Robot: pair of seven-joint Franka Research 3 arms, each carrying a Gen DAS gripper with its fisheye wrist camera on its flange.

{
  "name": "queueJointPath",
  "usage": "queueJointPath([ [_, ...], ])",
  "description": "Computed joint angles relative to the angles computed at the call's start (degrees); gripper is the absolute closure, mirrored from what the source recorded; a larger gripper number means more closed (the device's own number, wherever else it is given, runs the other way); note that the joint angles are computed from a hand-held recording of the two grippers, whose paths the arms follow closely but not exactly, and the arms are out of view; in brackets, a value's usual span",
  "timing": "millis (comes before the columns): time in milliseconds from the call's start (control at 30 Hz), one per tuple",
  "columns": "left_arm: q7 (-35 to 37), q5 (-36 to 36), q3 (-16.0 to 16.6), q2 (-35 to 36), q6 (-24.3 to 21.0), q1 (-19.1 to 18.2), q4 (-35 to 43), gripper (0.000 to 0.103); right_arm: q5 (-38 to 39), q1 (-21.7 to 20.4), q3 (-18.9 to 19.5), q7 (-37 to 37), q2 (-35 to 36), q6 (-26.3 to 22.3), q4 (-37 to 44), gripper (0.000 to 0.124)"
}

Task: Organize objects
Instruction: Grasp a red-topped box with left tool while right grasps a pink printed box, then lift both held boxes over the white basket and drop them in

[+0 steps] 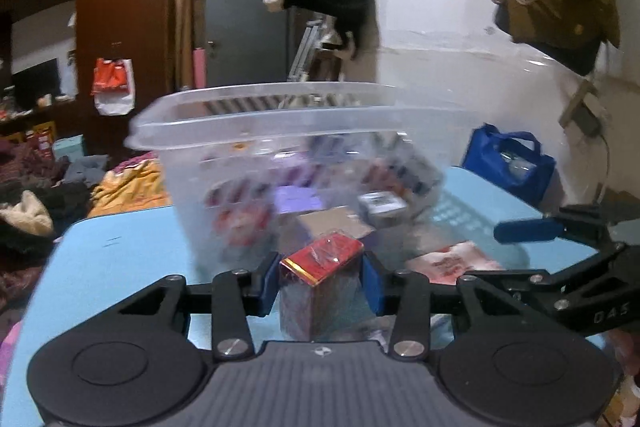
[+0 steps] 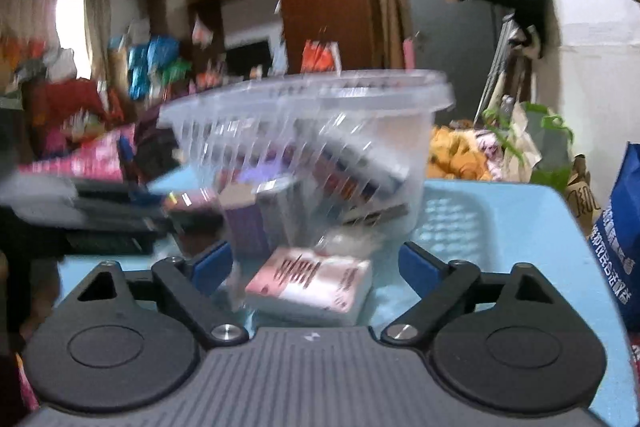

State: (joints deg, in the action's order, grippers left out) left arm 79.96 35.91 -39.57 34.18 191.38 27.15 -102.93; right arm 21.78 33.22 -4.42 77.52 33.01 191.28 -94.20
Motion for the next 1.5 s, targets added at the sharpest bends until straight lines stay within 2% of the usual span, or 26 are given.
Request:
queueJointPath([
  [33,-0.11,-0.01,-0.02,-0.11,0.19,0.52,-0.24,0.057,-0.01,0.84,-1.0,-0.1,0.27,-1.46,0.67,0.039],
  [133,0.76,0.68,-4.3,1.89,-1.15,4.69,0.07,0.056,-0.51,4.59,-6.02,2.27,1.39,-5.3,3.17,0.039],
  [200,1.61,0.36,-6.13,2.89,-1.77,6.23,0.15,0.056,-1.62,5.66,-7.93,4.63,2.16,-7.42,4.7,0.039],
  [267,2.7,-0.17,-7.68,3.71,-1.91,7.53,-0.1,0.056,-2.86,6.62,-9.64,6.8,2.2,-8.55,4.94,0.04],
  [333,3.53,-0.45,-8.81,4.04,-2.0,8.58,-0.54,0.056,-3.51,7.95,-11.62,9.5,1.47,-7.66,3.11,0.041],
  [400,4.29,-0.81,-9.67,4.21,-2.15,9.22,-0.81,0.056,-5.23,7.65,-11.32,10.12,0.55,-8.29,1.6,0.042],
  [500,4.91,-1.07,-10.6,4.57,-1.75,9.94,-1.23,0.056,-7.63,3.85,-6.78,9.74,0.68,-9.99,2.65,0.042],
  [667,5.41,-1.03,-11.81,5.41,-2.03,10.88,-1.28,0.056,-10.65,2.39,-5.6,11.84,1.43,-10.59,4.0,0.04],
  [833,6.29,-1.77,-11.93,5.66,-2.83,10.83,-1.05,0.056,-14.92,4.63,-8.85,14.53,2.18,-14.07,5.39,0.041],
  [933,6.96,-2.24,-11.16,5.17,-2.48,10.19,-1.31,0.055,-16.84,3.8,-7.67,14.93,1.41,-12.85,4.06,0.041],
  [1000,7.1,-2.53,-10.59,4.63,-1.9,9.84,-1.66,0.056,-17.06,4.42,-8.4,16.01,0.84,-10.48,2.46,0.042],
  [1100,5.04,-1.67,-8.82,3.2,2.55,9.37,-3.21,0.056,-15.53,4.42,-8.16,15.71,-1.05,-5.62,-1.2,0.042],
  [1167,3.03,-0.97,-8.13,2.06,5.6,9.45,-4.31,0.057,-13.76,5.84,-9.37,14.82,-2.49,-2.31,-3.71,0.042],
  [1267,0.12,2.69,-10.48,1.75,8.08,12.58,-5.37,0.057,-10.95,8.03,-10.95,12.93,-4.65,3.59,-7.09,0.041],
  [1400,-3.95,7.85,-13.83,2.47,10.65,16.29,-5.06,0.056,-10.56,5.41,-6.82,10.58,-6.58,13.5,-10.15,0.041],
  [1500,-6.86,10.87,-15.68,3.86,10.28,16.71,-1.34,0.056,-6.24,6.83,-7.36,6.09,-5.64,17.44,-8.19,0.041],
])
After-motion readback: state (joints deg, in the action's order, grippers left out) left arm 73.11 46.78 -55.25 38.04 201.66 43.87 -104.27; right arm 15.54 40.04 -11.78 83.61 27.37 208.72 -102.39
